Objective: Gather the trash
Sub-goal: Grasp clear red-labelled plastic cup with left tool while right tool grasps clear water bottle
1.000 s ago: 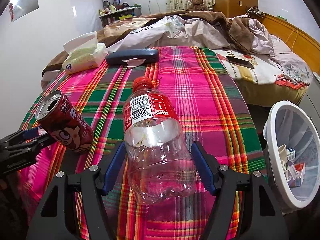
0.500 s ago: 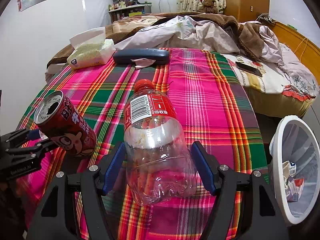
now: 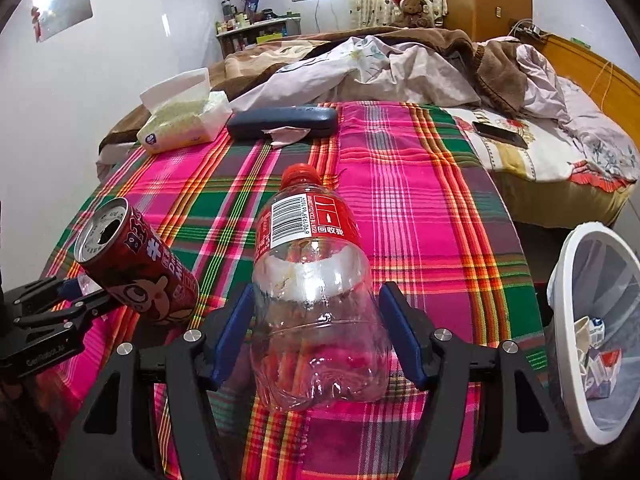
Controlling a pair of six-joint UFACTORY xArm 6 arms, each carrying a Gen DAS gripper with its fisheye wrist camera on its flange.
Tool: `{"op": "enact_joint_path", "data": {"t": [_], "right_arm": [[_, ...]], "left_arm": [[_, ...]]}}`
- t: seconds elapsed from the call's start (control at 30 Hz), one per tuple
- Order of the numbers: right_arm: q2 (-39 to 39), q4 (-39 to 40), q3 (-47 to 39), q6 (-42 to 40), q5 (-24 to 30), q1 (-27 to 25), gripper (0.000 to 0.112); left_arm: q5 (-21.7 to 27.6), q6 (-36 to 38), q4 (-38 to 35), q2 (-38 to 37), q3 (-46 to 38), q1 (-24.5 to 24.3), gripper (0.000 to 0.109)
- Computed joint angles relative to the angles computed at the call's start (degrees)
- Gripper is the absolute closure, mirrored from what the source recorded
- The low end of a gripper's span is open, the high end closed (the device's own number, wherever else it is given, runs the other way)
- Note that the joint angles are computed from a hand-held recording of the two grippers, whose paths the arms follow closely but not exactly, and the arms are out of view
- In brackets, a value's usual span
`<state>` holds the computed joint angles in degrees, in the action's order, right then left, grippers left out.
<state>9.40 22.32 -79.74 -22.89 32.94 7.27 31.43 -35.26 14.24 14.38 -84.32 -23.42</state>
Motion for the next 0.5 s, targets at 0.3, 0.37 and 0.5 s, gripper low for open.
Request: {"op": "enact_joint_path", "data": {"t": [0.3, 0.37, 0.5], "right_arm": [[-1.55, 4.94, 1.76, -2.89, -2.00, -0.54, 0.049], [-2.36, 7.80, 2.74, -5.03, -2.51, -0.73, 0.049], [-3.40, 11.15, 3.66, -7.73, -3.16, -1.14, 0.049]], "left_arm": [[0.00, -5.09, 4.23, -2.53, 2.14, -0.67, 0.063], [-0.23, -5.86, 4.87, -3.05, 2.57, -0.88, 0.063], [-0.23, -7.63, 6.63, -4.03, 2.94, -1.35, 0.063]]}}
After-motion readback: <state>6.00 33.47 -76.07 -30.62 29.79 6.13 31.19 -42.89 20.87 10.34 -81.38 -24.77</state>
